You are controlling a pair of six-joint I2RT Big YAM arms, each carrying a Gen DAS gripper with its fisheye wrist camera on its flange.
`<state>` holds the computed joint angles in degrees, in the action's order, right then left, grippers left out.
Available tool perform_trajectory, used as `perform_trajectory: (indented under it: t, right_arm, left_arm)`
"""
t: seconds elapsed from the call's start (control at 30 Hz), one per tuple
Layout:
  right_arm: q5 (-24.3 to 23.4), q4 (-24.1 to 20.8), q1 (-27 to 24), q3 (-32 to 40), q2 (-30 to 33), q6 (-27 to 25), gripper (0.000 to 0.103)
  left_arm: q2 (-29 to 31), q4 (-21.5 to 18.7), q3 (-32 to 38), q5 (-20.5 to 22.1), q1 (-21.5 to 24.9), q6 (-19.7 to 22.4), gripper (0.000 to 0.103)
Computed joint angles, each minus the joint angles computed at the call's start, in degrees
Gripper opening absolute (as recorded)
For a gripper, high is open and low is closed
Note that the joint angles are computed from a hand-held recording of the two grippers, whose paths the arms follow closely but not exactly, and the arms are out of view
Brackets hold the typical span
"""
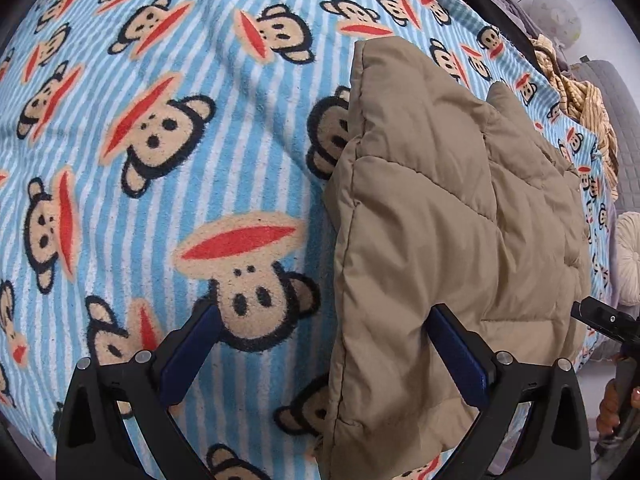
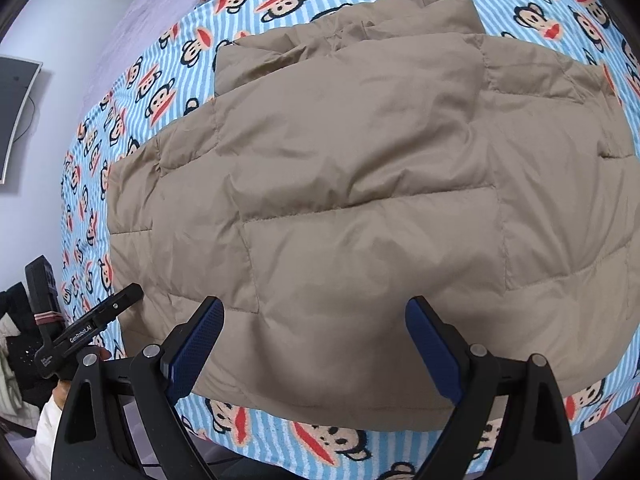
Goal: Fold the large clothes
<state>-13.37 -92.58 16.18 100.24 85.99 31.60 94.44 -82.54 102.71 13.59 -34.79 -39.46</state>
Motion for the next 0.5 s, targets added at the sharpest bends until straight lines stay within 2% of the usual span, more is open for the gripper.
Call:
perform_trajectory:
  t: [0.03, 0.1, 0.17, 0.2, 0.27, 0.4, 0.5]
  right_arm:
    - [0.1, 0.3, 0.0, 0.2, 0.1, -0.4, 0.092]
    - [0.5, 1.0, -0.2, 0.4, 0.0, -1.2, 0.080]
    - [0.5, 1.7, -0.4, 0.2, -0.1, -1.4, 0.026]
    - [-0.2, 2.4, -0.8, -0.2, -0.2, -1.2, 0.021]
    - [-1.8, 3.8, -1.2, -1.1, -0.2, -1.1, 0.020]
    - [-1.3, 3.8, -0.9, -1.7, 0.5, -1.4, 0.019]
    - [-2.0, 4.7, -1.1, -2.9, 0.2, -0.8, 0.019]
  left_arm:
    - [-0.2, 1.0, -0.7, 1.4, 0.4, 0.3, 0.103]
    - [0.0, 2.9, -1.6, 4.0, 1.2, 1.1, 0.103]
    - [0.2, 4.7, -2.2, 7.1, 1.8, 1.9, 0.103]
    - [0.6, 5.5, -2.2, 9.0, 1.9, 2.3, 0.103]
    - [2.0, 7.0, -1.9, 12.4, 2.1, 3.6, 0.103]
    - [5.2, 8.3, 0.2, 18.0, 2.0, 7.1, 0.103]
    - [6.8, 10.2, 0.8, 22.4, 2.4, 8.1, 0.103]
